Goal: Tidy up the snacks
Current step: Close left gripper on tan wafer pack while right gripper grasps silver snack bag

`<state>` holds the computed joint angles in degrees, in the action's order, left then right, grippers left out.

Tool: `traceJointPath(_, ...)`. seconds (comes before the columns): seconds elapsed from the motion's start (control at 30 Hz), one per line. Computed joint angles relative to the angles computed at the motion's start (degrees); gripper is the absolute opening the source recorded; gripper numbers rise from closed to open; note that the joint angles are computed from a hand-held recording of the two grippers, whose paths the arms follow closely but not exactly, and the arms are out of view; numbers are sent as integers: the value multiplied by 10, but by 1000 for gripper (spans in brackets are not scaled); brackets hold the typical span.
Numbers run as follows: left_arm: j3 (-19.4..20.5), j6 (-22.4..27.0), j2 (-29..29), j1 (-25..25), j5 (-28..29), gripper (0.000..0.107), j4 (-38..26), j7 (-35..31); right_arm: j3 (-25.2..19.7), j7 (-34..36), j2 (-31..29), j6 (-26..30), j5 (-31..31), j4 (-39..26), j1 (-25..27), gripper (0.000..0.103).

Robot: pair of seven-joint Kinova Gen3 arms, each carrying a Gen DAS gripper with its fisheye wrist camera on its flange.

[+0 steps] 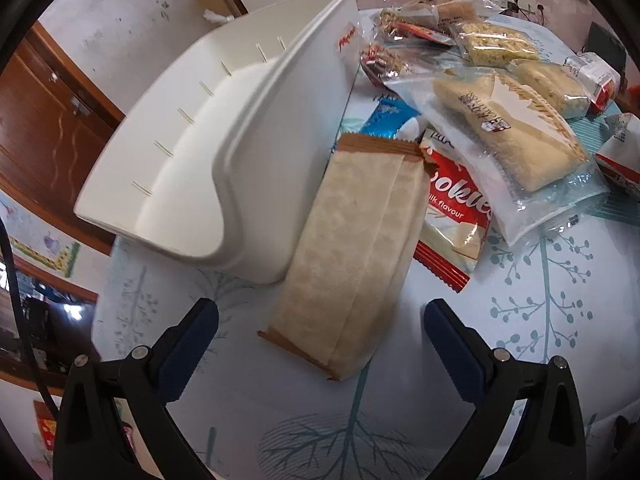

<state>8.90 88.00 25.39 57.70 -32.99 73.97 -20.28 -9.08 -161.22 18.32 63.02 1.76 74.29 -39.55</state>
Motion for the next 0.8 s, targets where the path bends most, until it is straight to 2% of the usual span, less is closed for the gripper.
traceJointPath(0.17,1,-37,-13,-20,12,102,19,-6,0,10,8,-2,-14,0,10,91)
traceJointPath(0.3,3,-74,-25,-34,15,102,41,-9,0,17,17,4,-22,-5,13,86)
traceJointPath(0.5,8,-128,-52,-60,36,101,80,4,3,29,29,8,-23,-13,14,84)
traceJointPath(0.8,15,-186,-81,-89,74,86,118,41,8,44,38,14,-16,-26,9,82)
